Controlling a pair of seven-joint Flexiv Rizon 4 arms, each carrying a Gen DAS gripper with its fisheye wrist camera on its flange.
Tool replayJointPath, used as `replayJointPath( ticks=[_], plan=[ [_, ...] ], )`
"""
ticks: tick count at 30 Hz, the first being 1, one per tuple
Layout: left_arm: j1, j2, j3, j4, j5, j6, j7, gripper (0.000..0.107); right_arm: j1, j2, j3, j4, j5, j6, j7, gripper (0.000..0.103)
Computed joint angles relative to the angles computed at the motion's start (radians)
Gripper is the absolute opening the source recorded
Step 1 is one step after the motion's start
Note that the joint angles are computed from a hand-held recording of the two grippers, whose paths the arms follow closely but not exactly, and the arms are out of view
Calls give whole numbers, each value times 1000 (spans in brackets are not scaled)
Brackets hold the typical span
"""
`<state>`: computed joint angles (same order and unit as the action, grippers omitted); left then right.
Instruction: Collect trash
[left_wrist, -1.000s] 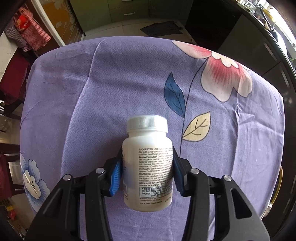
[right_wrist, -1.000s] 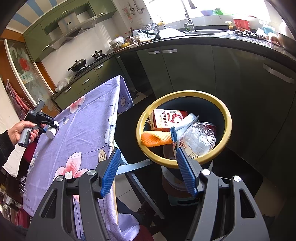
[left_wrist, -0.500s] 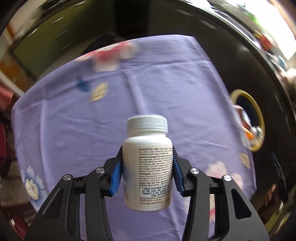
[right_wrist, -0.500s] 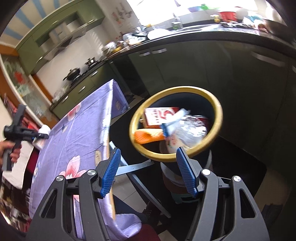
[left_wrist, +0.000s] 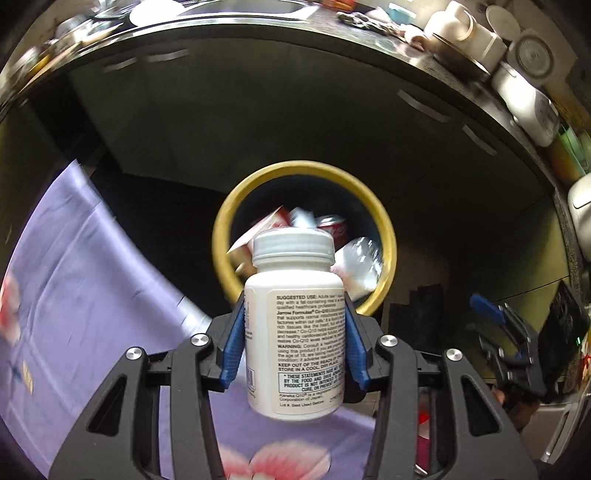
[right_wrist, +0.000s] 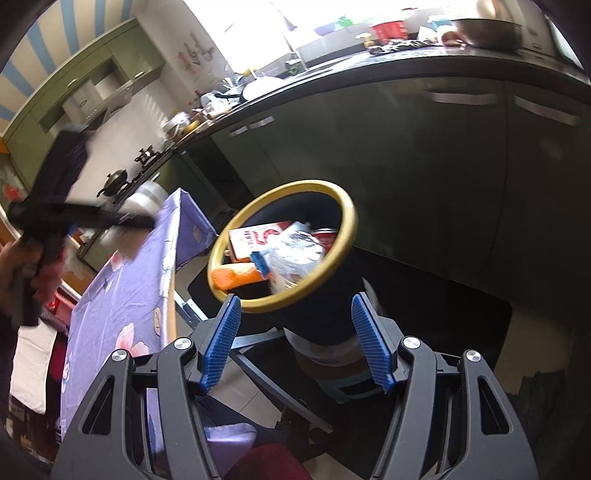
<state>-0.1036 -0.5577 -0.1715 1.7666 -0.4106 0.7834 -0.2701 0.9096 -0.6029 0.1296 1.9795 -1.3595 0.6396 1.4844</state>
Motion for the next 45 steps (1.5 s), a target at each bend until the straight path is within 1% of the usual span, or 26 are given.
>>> replayJointPath(
  ticks=[2, 5, 7, 10, 11, 12, 13, 14, 18, 20, 22, 24, 25, 26, 27, 28, 29, 32, 34, 35, 37, 38, 40, 42, 44, 45],
  plan=[
    [-45, -36, -4, -22, 33, 27, -22, 45, 10, 6, 11, 11, 24, -17, 17, 62],
    [-97, -103, 0, -81, 80, 33, -81, 45, 19, 12, 20, 22, 52, -32, 33, 62],
    [-119, -139, -2, -103, 101, 60, -108, 45, 22, 11, 23, 22, 63, -33, 37, 62],
    [-144, -202, -2, -157, 128, 72, -152, 45, 26, 9, 21, 18, 65, -28, 38, 62],
    [-150, -224, -2, -186, 136, 49, -168, 46, 24, 5, 20, 14, 64, -22, 34, 62],
    [-160, -247, 2, -218, 147, 27, -187, 47, 24, 3, 17, 10, 62, -17, 30, 62],
    [-167, -259, 6, -231, 154, 36, -205, 57, 21, 1, 13, 7, 56, -9, 29, 62],
    [-166, -267, 4, -235, 154, 55, -217, 64, 19, -1, 9, 2, 49, -2, 23, 62],
    [-92, -232, -51, -185, 111, 67, -149, 65, 16, -3, -2, -17, 27, 8, -9, 62],
    [-6, -164, -110, -94, 36, 100, -46, 65, 15, -6, -5, -24, 17, 12, -18, 62],
    [82, -91, -165, -1, -73, 117, 74, 67, 15, -10, -11, -33, -1, 19, -22, 62],
    [197, -1, -228, 111, -241, 122, 238, 75, 10, -18, -16, -44, -21, 34, -32, 63],
    [237, 36, -248, 156, -320, 130, 311, 81, 7, -22, -18, -52, -28, 41, -41, 63],
    [280, 77, -263, 201, -408, 137, 389, 88, 6, -26, -20, -60, -36, 48, -53, 64],
    [321, 119, -271, 241, -499, 137, 464, 92, 7, -35, -22, -76, -37, 52, -70, 64],
    [343, 149, -272, 272, -572, 135, 521, 94, 8, -42, -25, -90, -39, 58, -89, 65],
    [372, 178, -262, 297, -640, 112, 573, 96, 9, -47, -28, -105, -37, 61, -112, 66],
    [433, 241, -203, 342, -791, 47, 667, 96, 17, -60, -34, -144, -21, 63, -184, 68],
    [459, 271, -158, 372, -913, 34, 740, 96, 28, -76, -41, -181, -5, 62, -239, 72],
    [473, 285, -132, 389, -976, 23, 786, 96, 33, -82, -46, -197, 0, 63, -265, 77],
    [492, 297, -81, 399, -1038, -2, 848, 96, 46, -101, -55, -243, 20, 63, -334, 84],
    [503, 305, -53, 407, -1068, -18, 873, 96, 56, -115, -60, -275, 32, 58, -381, 91],
    [520, 318, -1, 413, -1114, -47, 892, 96, 75, -137, -73, -329, 57, 51, -459, 98],
    [523, 337, 46, 436, -1228, -45, 949, 96, 101, -158, -86, -381, 87, 27, -537, 98],
    [525, 348, 92, 446, -1278, -67, 982, 96, 135, -186, -96, -454, 136, -24, -648, 98],
    [532, 350, 117, 450, -1284, -89, 979, 96, 153, -206, -103, -498, 162, -57, -705, 98]
  ],
)
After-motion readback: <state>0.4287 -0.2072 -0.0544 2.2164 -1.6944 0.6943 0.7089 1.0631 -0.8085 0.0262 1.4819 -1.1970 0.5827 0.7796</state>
